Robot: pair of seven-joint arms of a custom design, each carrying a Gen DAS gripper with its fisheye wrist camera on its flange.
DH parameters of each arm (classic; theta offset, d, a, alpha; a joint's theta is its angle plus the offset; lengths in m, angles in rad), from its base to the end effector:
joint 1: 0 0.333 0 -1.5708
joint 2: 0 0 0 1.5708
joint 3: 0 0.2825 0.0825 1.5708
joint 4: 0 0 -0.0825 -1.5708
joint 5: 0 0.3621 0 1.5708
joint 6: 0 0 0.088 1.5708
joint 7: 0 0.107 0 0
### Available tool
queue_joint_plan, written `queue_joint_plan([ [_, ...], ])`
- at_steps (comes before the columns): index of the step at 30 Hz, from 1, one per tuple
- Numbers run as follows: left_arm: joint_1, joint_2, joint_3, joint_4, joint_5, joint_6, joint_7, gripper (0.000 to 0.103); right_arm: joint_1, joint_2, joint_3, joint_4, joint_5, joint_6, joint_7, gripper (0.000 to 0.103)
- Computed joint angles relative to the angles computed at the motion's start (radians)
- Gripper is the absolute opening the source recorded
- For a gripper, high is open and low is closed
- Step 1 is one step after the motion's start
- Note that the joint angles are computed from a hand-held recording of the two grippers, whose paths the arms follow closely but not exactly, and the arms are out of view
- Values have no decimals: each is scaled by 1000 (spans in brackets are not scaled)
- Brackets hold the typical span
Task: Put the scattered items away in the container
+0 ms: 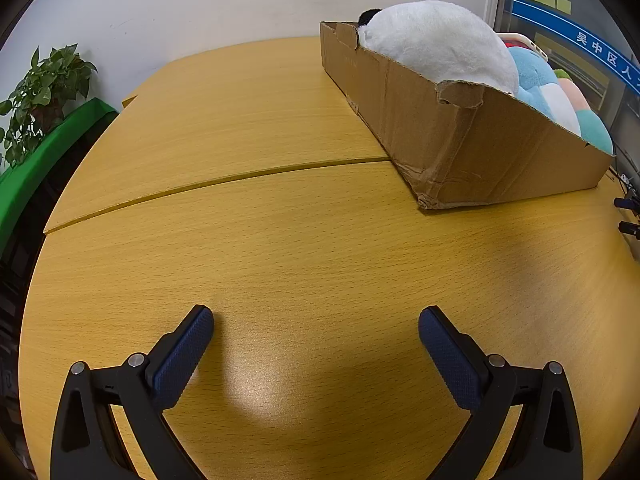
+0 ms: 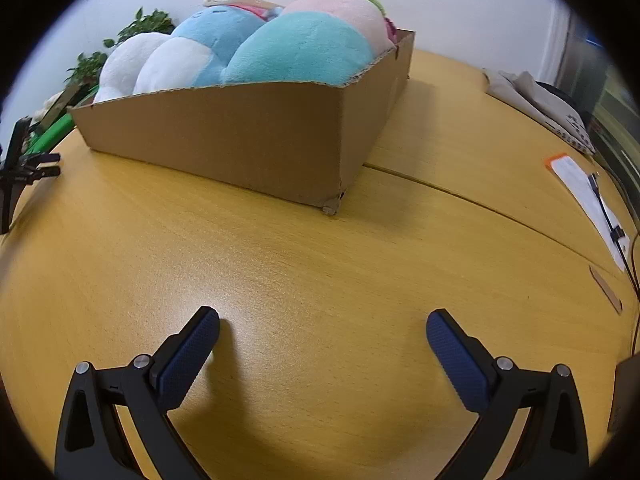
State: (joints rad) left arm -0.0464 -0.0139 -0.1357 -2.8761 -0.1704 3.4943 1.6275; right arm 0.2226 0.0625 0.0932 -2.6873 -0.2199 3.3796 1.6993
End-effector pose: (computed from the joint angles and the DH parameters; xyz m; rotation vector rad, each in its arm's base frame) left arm 0.3875 -0.0506 0.2565 -1.8143 1.9271 -0.6392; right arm 0.4165 0.1618 0.2712 -2.1615 1.4085 -0.4595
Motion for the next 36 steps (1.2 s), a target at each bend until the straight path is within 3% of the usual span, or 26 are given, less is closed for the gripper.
queue_joint_plan([
  [3,-3,4,-3,5,-15,0,8,103,-81,-4,27,0,-144,2,94,103],
  [7,-7,6,-5,7,-26,1,14,103,-79,-12,0,-8,-151,4,102,103],
  [12,-10,7,-6,8,-36,1,19,103,-119,-1,8,10,-243,4,159,103],
  [36,-25,15,-7,14,-70,4,37,103,-129,5,17,9,-254,12,154,103],
])
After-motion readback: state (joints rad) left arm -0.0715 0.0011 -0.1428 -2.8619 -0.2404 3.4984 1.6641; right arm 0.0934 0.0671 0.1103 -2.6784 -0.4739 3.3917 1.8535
